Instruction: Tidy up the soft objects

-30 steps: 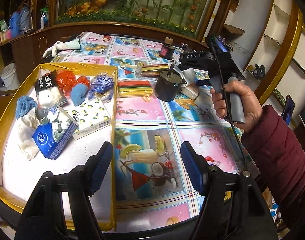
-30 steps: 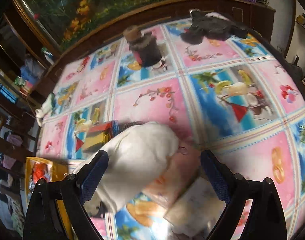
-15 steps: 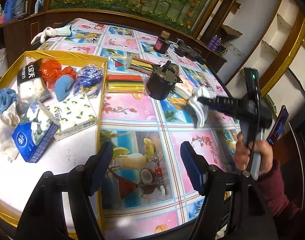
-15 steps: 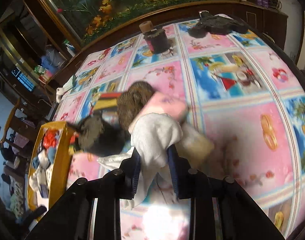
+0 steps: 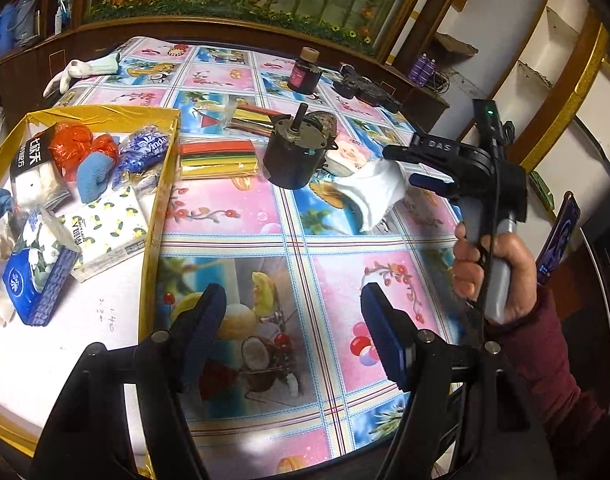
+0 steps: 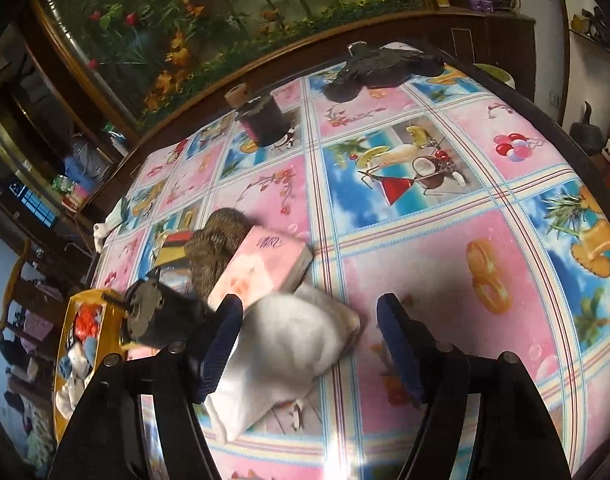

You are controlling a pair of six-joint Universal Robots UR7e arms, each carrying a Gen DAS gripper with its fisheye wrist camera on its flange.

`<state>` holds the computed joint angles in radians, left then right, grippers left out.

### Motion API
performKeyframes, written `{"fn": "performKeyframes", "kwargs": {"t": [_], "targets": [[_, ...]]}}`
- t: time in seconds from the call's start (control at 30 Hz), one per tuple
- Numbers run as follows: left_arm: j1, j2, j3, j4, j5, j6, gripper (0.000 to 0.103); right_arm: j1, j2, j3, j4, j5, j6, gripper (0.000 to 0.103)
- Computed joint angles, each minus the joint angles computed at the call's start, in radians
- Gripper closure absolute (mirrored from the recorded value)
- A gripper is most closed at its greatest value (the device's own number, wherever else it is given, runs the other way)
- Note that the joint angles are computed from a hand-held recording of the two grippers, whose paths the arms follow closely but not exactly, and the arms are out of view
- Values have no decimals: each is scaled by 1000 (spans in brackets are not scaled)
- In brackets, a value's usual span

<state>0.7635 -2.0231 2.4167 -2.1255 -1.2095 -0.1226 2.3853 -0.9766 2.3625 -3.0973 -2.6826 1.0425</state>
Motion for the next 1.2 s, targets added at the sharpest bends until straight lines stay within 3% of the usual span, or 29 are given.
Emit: {"fn": "performKeyframes", "kwargs": {"t": [0.1,0.13,0.23,0.3,0.37,0.43,0.5,0.53,0.67,0.8,0.87,0.93,0.97,1.0,1.03,1.07,1.2], "targets": [[2,-20,1,7,0,1,34,-25,8,-8,1,1,-21,35],[7,-25,0,7,-2,3,34,-33,15,-11,-16,33,-62,37],[17,-28,-3,5,1,8,34,-43,64,-3,-238,199,-287,39],[19,-26,-3,3,-1,16,34,-57,75,9,-344,394,-441,39],[12,-18,2,-6,4,32,34,-39,73,15,-378,462,-473,40],[7,4,11,-25,9,61,34,-11,53,18,-365,362,-429,31],[2,42,20,-51,33,90,34,18,27,10,-227,191,-284,24],[0,65,24,-65,51,104,34,15,8,16,-170,160,-227,24],[-6,156,32,-118,121,171,34,-10,-13,33,-118,170,-150,24],[-16,205,47,-132,198,224,34,-25,5,-4,-55,177,-145,24],[2,226,43,-117,201,229,34,-30,39,-34,-43,200,-180,24],[-6,214,55,-125,216,236,41,-31,85,-74,-24,217,-220,24],[-5,205,53,-125,221,230,54,-26,109,-96,0,216,-226,24],[7,197,45,-123,208,230,80,-21,132,-117,19,210,-238,24],[40,196,18,-98,153,220,91,-17,154,-132,25,208,-256,24],[70,192,-3,-80,109,205,92,-10,169,-147,43,209,-259,24],[87,137,2,-55,107,189,93,6,212,-189,82,224,-294,22]]}}
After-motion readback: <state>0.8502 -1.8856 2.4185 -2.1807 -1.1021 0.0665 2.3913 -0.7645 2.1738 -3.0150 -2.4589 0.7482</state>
